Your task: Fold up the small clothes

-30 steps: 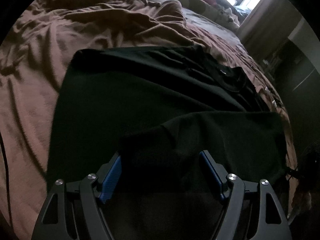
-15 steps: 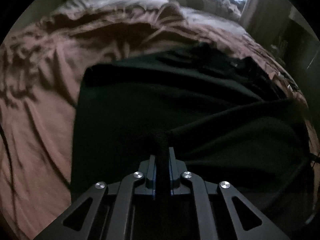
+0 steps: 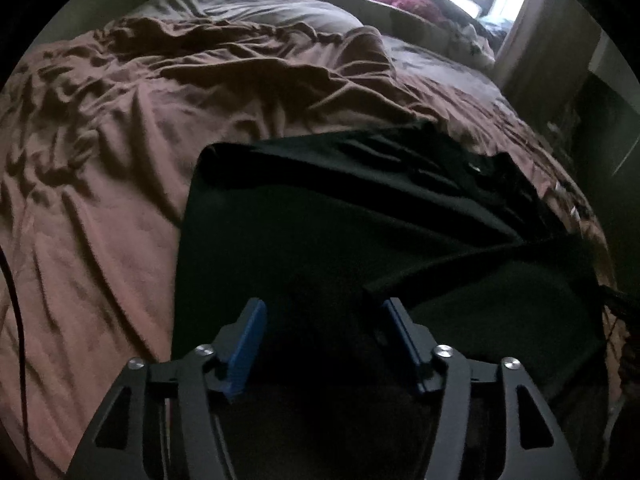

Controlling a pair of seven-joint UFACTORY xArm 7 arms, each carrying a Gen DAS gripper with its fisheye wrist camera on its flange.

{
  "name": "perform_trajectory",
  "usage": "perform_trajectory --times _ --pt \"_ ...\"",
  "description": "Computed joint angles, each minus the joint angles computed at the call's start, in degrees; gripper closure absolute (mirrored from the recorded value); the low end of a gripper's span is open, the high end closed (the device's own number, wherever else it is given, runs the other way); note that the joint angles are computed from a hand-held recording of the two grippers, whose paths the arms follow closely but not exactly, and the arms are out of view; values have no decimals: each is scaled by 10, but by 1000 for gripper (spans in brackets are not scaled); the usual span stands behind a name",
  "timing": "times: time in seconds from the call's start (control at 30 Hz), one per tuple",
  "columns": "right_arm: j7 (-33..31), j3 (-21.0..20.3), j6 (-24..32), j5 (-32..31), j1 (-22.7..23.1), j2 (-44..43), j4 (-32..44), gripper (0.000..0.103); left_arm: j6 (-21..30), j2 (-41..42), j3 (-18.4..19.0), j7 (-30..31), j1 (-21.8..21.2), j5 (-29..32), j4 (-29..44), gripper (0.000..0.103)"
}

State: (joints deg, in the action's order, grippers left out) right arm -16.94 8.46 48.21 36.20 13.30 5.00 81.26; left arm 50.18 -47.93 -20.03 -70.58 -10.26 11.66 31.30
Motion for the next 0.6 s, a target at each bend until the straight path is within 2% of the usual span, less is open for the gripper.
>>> perform_trajectory --times 0.13,0.2,0.3,0.37,0.47,0.53,0.6 --pt "23 7 -9 -5 1 63 65 68 -43 22 22 23 -5 -8 -13 39" --pt "28 14 3 -4 -2 99 108 68 -54 43 24 35 -4 -7 -10 39" --pt "73 17 -9 -34 4 137 149 68 -65 67 19 41 1 0 -4 39" --pt "84 25 2 -51 7 162 179 68 -66 82 15 47 4 11 4 42" --pt "122 22 12 -107 26 194 218 68 -74 99 19 62 0 19 11 61" --pt "135 27 18 -122 32 211 237 68 -97 100 33 76 -10 9 4 87" --pt "148 21 15 -164 50 228 264 70 -95 100 29 78 -11 5 8 92"
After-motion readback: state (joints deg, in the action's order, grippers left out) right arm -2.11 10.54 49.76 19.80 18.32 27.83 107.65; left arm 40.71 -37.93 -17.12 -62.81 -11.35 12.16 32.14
